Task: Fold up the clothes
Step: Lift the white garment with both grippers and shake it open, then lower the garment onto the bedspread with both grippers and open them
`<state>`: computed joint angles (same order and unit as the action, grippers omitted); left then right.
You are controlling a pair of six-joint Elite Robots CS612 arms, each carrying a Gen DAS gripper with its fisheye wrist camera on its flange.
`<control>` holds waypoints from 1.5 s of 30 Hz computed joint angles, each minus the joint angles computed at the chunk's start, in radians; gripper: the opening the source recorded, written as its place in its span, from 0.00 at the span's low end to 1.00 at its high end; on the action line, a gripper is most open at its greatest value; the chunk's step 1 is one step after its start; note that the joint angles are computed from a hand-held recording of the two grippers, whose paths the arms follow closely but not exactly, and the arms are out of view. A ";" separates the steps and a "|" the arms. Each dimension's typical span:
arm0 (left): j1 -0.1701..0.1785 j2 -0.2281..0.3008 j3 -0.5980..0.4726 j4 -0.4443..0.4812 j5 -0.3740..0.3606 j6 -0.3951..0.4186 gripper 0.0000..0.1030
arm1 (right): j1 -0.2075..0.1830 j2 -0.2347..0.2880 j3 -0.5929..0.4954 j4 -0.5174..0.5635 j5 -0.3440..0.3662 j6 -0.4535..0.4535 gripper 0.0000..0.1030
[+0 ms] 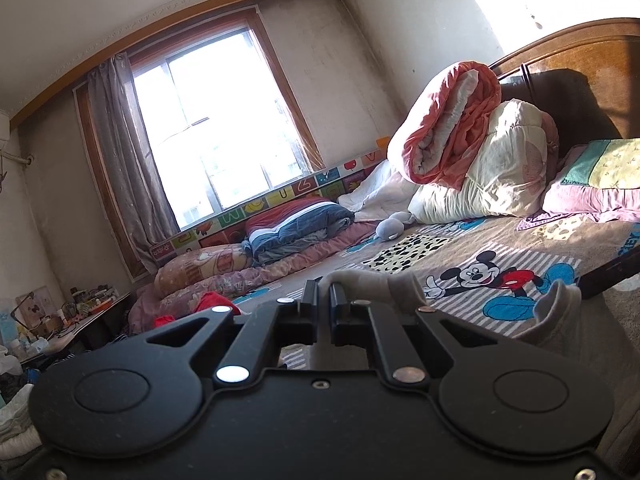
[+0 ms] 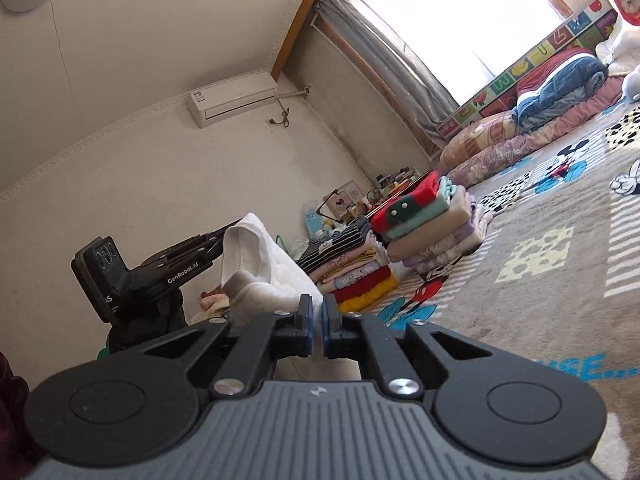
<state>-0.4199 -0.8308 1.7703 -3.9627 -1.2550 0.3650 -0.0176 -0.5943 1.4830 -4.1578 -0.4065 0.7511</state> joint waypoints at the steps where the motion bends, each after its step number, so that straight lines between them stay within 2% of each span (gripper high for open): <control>1: 0.005 0.007 -0.019 0.019 -0.010 -0.002 0.05 | -0.003 -0.010 0.005 0.038 -0.021 -0.037 0.07; 4: 0.018 0.037 -0.082 0.086 -0.025 0.000 0.05 | -0.008 -0.037 0.014 0.165 -0.089 -0.167 0.06; 8: 0.029 0.085 -0.159 0.178 -0.017 0.023 0.05 | -0.001 -0.040 -0.010 0.333 -0.174 -0.267 0.07; 12: 0.048 0.130 -0.227 0.299 -0.025 -0.011 0.05 | 0.018 -0.008 -0.064 0.521 -0.254 -0.339 0.07; 14: 0.057 0.149 -0.253 0.359 -0.039 -0.028 0.05 | 0.026 0.010 -0.083 0.583 -0.297 -0.354 0.12; 15: 0.060 0.155 -0.262 0.379 -0.046 -0.040 0.05 | 0.027 0.018 -0.089 0.609 -0.308 -0.355 0.17; 16: 0.065 0.161 -0.274 0.406 -0.061 -0.062 0.05 | 0.028 0.023 -0.092 0.638 -0.321 -0.355 0.32; 17: 0.070 0.168 -0.285 0.432 -0.077 -0.084 0.05 | 0.029 0.028 -0.092 0.653 -0.339 -0.347 0.42; 18: 0.073 0.174 -0.299 0.456 -0.088 -0.101 0.05 | 0.028 0.033 -0.092 0.670 -0.348 -0.340 0.59; 19: 0.076 0.180 -0.315 0.483 -0.092 -0.123 0.05 | 0.027 0.035 -0.090 0.701 -0.355 -0.344 0.67; 20: 0.080 0.186 -0.331 0.510 -0.096 -0.146 0.06 | 0.027 0.035 -0.087 0.736 -0.365 -0.356 0.69; 22: 0.090 0.187 -0.354 0.565 -0.125 -0.201 0.12 | 0.029 0.029 -0.078 0.802 -0.393 -0.406 0.69; 24: 0.098 0.176 -0.350 0.585 -0.137 -0.272 0.24 | 0.029 0.027 -0.067 0.832 -0.399 -0.423 0.70; 26: 0.108 0.159 -0.327 0.574 -0.160 -0.345 0.43 | 0.028 0.026 -0.054 0.845 -0.394 -0.424 0.70; 30: 0.125 0.114 -0.260 0.577 -0.206 -0.479 0.49 | 0.023 0.022 -0.018 0.812 -0.388 -0.380 0.72; 34: 0.142 0.083 -0.209 0.605 -0.303 -0.574 0.64 | 0.020 0.020 0.015 0.746 -0.381 -0.297 0.71; 35: 0.144 0.081 -0.201 0.618 -0.319 -0.571 0.67 | 0.021 0.017 0.024 0.737 -0.388 -0.286 0.71; 38: 0.144 0.081 -0.193 0.682 -0.337 -0.543 0.69 | 0.024 0.006 0.051 0.715 -0.417 -0.250 0.60; 39: 0.144 0.083 -0.193 0.707 -0.343 -0.534 0.69 | 0.026 0.005 0.057 0.705 -0.428 -0.236 0.54; 40: 0.145 0.086 -0.195 0.715 -0.356 -0.533 0.69 | 0.027 0.007 0.057 0.695 -0.437 -0.220 0.43; 43: 0.148 0.099 -0.211 0.731 -0.390 -0.520 0.69 | 0.032 0.011 0.054 0.677 -0.467 -0.180 0.29; 45: 0.151 0.112 -0.241 0.749 -0.423 -0.518 0.69 | 0.036 0.008 0.051 0.679 -0.488 -0.184 0.26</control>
<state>-0.2693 -0.7186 1.5289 -3.2133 -1.6779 -0.1534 0.0186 -0.5863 1.5339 -3.4790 -0.8949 0.5671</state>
